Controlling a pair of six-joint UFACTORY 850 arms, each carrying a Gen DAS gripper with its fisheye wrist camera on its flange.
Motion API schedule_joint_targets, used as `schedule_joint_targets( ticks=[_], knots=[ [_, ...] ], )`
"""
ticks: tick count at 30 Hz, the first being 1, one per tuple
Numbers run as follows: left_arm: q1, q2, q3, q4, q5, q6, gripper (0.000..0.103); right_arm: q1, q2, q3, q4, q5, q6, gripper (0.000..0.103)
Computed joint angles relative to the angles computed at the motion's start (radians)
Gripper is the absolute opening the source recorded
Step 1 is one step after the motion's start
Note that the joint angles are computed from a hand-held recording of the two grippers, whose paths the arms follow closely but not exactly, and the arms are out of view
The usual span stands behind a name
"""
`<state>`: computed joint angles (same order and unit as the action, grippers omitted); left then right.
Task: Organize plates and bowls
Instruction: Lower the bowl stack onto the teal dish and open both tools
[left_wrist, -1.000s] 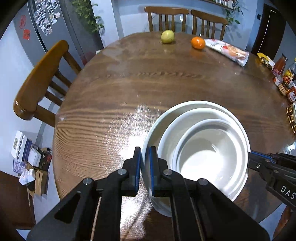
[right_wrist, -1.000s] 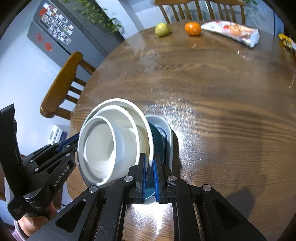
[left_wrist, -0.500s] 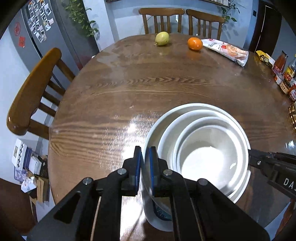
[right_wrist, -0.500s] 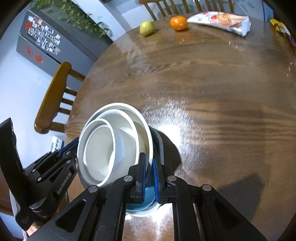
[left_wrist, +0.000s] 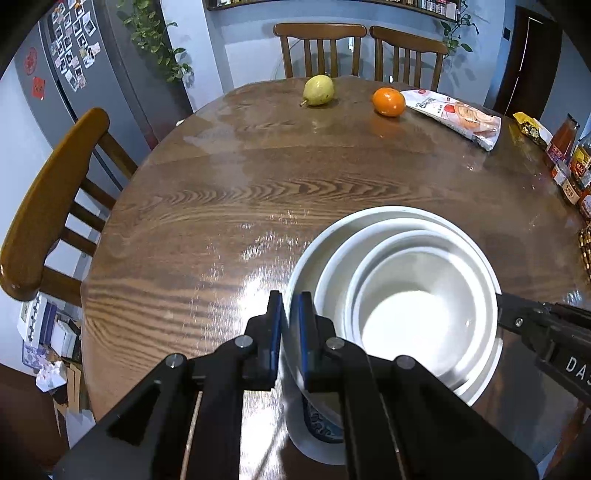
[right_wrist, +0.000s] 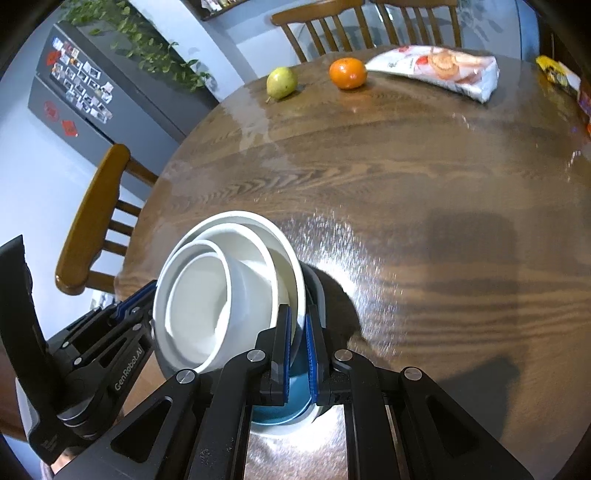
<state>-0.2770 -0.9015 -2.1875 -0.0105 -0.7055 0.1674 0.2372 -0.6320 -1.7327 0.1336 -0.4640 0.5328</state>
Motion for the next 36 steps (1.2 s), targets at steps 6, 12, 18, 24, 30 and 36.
schedule_joint_targets(
  ticks=[6,12,18,24,30,36],
  knots=[
    [-0.001,-0.042,-0.066,-0.003,-0.007,0.002,0.004,0.0,-0.032,-0.05,-0.082,-0.013,0.06,0.011],
    [-0.003,-0.057,-0.087,0.002,0.004,0.0,0.004,0.006,-0.051,-0.084,-0.169,-0.029,0.113,0.011],
    [-0.002,-0.061,-0.091,0.003,0.01,0.013,0.004,0.01,-0.063,-0.107,-0.215,-0.049,0.139,0.011],
    [-0.003,-0.058,-0.086,0.006,0.013,0.013,0.004,0.011,-0.065,-0.11,-0.23,-0.053,0.152,0.011],
    [-0.003,-0.062,-0.093,0.008,0.006,0.015,0.004,0.011,-0.064,-0.109,-0.236,-0.056,0.157,0.011],
    [-0.002,-0.07,-0.106,0.016,-0.006,0.006,0.008,0.011,-0.066,-0.114,-0.243,-0.066,0.16,0.011]
  ],
)
